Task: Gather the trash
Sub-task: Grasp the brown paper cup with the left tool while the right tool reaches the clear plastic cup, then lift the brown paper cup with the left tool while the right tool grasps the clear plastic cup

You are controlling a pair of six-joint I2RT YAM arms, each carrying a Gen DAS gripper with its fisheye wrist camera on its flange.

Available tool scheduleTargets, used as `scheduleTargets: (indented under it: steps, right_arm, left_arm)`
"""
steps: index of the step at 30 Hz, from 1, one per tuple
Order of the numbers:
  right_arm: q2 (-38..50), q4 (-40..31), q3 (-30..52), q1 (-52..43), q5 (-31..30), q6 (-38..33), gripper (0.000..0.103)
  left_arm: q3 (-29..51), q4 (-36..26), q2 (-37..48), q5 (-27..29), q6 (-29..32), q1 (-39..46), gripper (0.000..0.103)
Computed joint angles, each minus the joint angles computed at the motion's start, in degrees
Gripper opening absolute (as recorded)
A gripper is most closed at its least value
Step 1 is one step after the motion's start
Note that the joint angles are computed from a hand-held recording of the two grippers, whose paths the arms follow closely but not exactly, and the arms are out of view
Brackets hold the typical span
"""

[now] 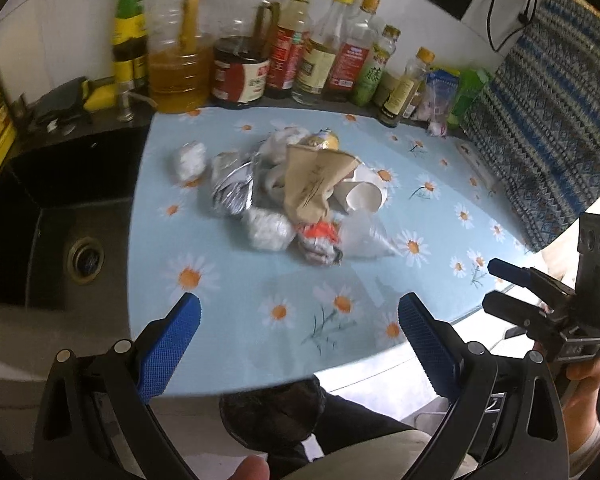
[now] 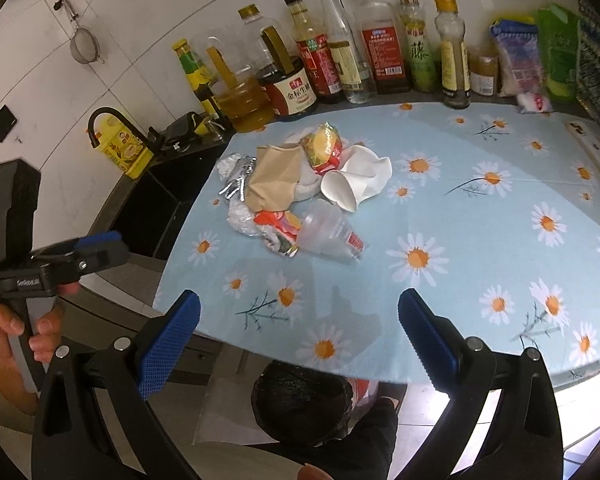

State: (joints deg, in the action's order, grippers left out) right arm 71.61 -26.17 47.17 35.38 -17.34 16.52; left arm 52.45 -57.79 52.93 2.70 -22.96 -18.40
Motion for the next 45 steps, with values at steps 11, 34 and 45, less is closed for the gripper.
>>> scheduleTargets:
  steps: [11,34,45]
  right_arm:
    - [16.59,3.82,5.84,-8.55,-11.23,-7.38,0.098]
    - [38.93,4.9,20.48,-6.79,-18.19,-13.86,0.086]
    - [39.9,5.13,21.35,-6.04,-16.84,-15.69,0.065]
  left_arm:
    - [7.71,12.45,24.38,3.37,6.21,3.37,0.095]
    - [19.56,13.17,45.5,3.69,12.17,5.54,0.067]
    - [18.94,14.01,44.93,2.62,12.53,4.89,0.056]
